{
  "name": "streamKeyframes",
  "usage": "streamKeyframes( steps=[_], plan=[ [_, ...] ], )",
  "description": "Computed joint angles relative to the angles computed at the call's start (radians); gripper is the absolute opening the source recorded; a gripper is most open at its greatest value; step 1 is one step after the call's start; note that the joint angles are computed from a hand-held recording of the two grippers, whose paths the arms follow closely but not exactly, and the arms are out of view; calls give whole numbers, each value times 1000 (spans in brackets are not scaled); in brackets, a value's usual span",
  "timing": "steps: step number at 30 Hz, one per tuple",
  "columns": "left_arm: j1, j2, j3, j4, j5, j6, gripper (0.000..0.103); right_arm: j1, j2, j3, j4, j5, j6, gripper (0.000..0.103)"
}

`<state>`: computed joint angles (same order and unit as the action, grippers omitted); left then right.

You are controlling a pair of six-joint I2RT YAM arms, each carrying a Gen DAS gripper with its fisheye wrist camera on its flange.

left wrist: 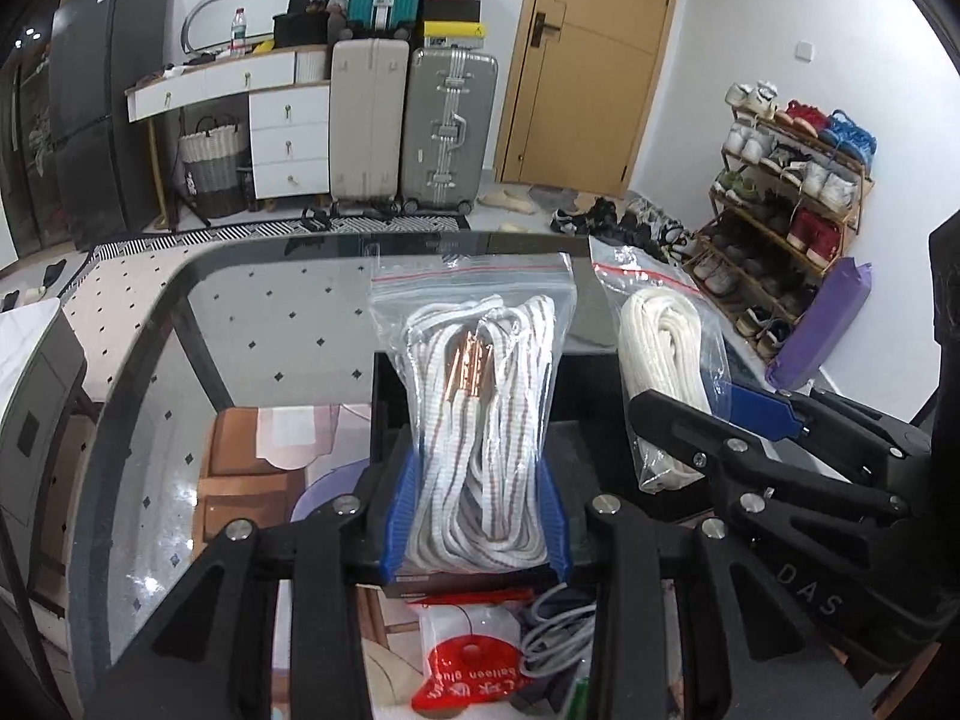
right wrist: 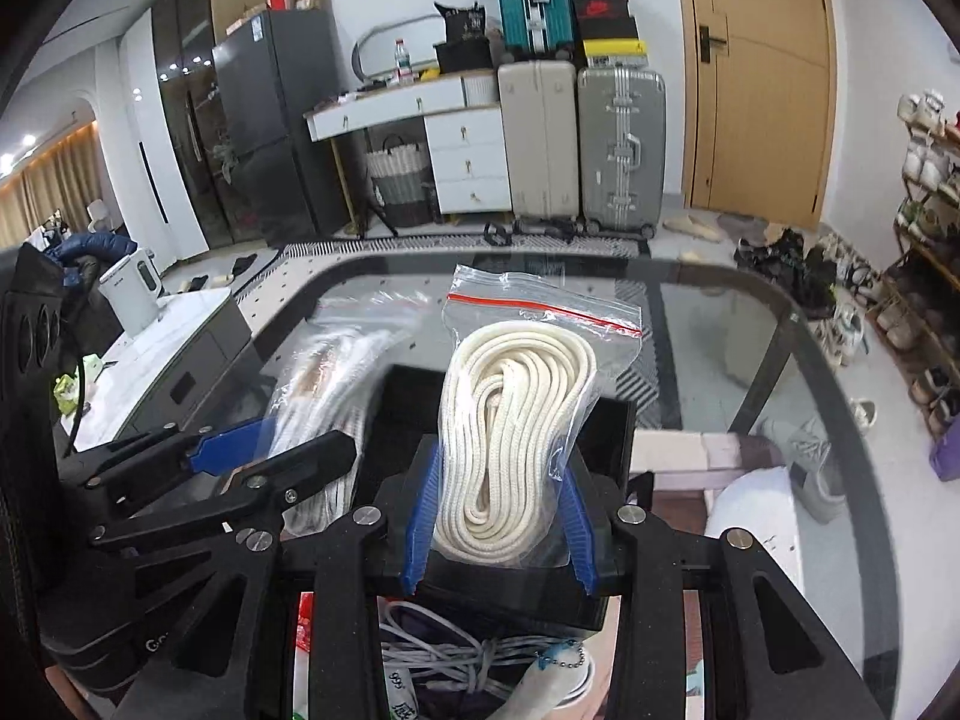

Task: Organize soft objects
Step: 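Lower both rope bags into the black box and open both tools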

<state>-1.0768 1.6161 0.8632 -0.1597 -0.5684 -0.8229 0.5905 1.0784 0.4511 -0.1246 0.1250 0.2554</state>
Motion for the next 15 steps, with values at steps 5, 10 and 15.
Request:
streamKeyframes(
  steps=[5, 10, 15],
  plan=[
    [-9, 34, 5, 22, -5, 2, 33, -47, 95, -20, 38, -52, -2, 37],
    [-4, 64, 19, 43, 22, -8, 32, -99, 114, -56, 64, -95, -6, 37],
    [24, 137, 75, 16, 84, -20, 32, -109, 86, -67, 43, -106, -45, 37]
  ],
)
